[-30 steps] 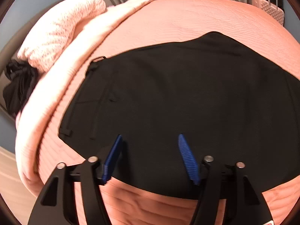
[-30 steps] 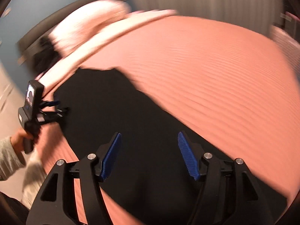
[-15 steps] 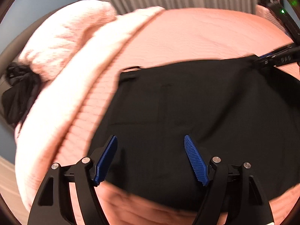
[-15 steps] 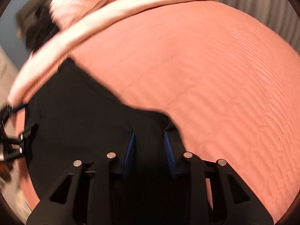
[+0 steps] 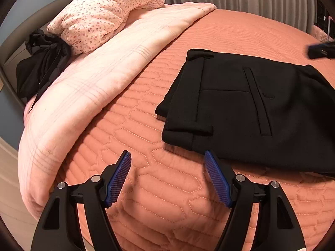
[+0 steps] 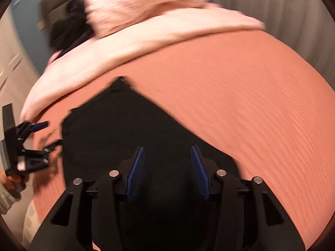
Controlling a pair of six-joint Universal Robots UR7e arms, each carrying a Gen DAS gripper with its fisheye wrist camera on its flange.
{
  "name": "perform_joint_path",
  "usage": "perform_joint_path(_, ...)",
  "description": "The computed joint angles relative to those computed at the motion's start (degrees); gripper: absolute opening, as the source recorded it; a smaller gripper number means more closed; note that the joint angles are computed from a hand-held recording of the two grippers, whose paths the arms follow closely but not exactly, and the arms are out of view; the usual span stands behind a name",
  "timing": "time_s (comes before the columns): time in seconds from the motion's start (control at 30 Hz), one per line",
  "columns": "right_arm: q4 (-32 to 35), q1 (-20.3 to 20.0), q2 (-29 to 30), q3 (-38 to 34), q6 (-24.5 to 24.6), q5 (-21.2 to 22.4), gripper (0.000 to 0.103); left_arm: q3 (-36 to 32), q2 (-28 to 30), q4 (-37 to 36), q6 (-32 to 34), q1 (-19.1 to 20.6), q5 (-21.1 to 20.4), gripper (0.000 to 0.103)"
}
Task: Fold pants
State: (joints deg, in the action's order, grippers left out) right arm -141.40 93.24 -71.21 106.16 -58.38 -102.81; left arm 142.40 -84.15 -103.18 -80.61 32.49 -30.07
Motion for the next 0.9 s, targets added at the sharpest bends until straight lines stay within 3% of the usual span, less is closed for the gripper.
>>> perform_joint_path(0.17, -5.8, 8.2, 14.6, -4.1, -2.1, -3.3, 0.044, 2.1, -0.8, -7.9, 2.7, -2.0, -1.3, 0.071)
perform_joint_path(0.27, -10.0, 10.7, 22.6, -8.6, -3.0, -8.2, 0.045, 2.9, -0.2, -12.6, 6.6, -1.8, -1.9, 0.071)
perform_joint_path(0.37, -11.8, 11.5, 26.3, -9.7, -4.8, -11.7, 0.036, 3.8, 0.7, -18.8, 11.8, 0.1, -2.1, 0.071)
perform_joint_path(0.43, -8.8, 11.2, 25.8, -11.4, -1.3, -10.0, 0.022, 4.2, 1.3, -22.4, 14.3, 1.6, -1.1, 0.071)
perform_joint_path(0.47, -7.9, 11.1, 26.2, -12.8, 0.8, -9.0, 0.02, 3.8, 1.6, -22.7, 14.9, 2.4, 0.1, 0.071)
perform_joint_path(0.5, -8.4, 11.1, 26.9, -14.4, 2.9, -7.8, 0.009, 3.2, 1.8, -21.8, 14.4, 3.2, 1.7, 0.071)
perform_joint_path(0.53, -7.9, 10.8, 27.4, -16.1, 5.2, -6.4, 0.004, 2.9, 1.7, -21.7, 14.3, 3.8, 3.7, 0.071)
perform_joint_path(0.6, -6.8, 10.4, 28.8, -19.3, 10.7, -5.3, 0.004, 1.7, 2.2, -24.9, 17.1, 6.4, 6.2, 0.072)
perform_joint_path(0.7, -6.6, 10.6, 30.9, -20.6, 11.0, -6.9, 0.01, -0.5, 2.1, -26.5, 20.0, 9.1, 5.9, 0.072)
perform_joint_path(0.77, -5.1, 10.4, 28.8, -19.6, 11.5, -5.3, 0.014, -0.9, 0.2, -22.0, 17.2, 7.9, 5.9, 0.072)
perform_joint_path(0.8, -3.7, 10.3, 27.2, -18.9, 12.2, -3.8, 0.032, -1.2, -1.1, -17.5, 14.1, 6.8, 5.8, 0.072)
perform_joint_path(0.83, -4.7, 10.3, 25.4, -17.2, 12.9, -2.2, 0.066, -1.1, -2.9, -12.8, 10.1, 4.7, 5.9, 0.072)
perform_joint_path(0.9, -11.0, 10.1, 21.0, -11.5, 14.2, 0.5, 0.092, -0.8, -5.0, -9.6, 6.8, 1.3, 5.9, 0.072)
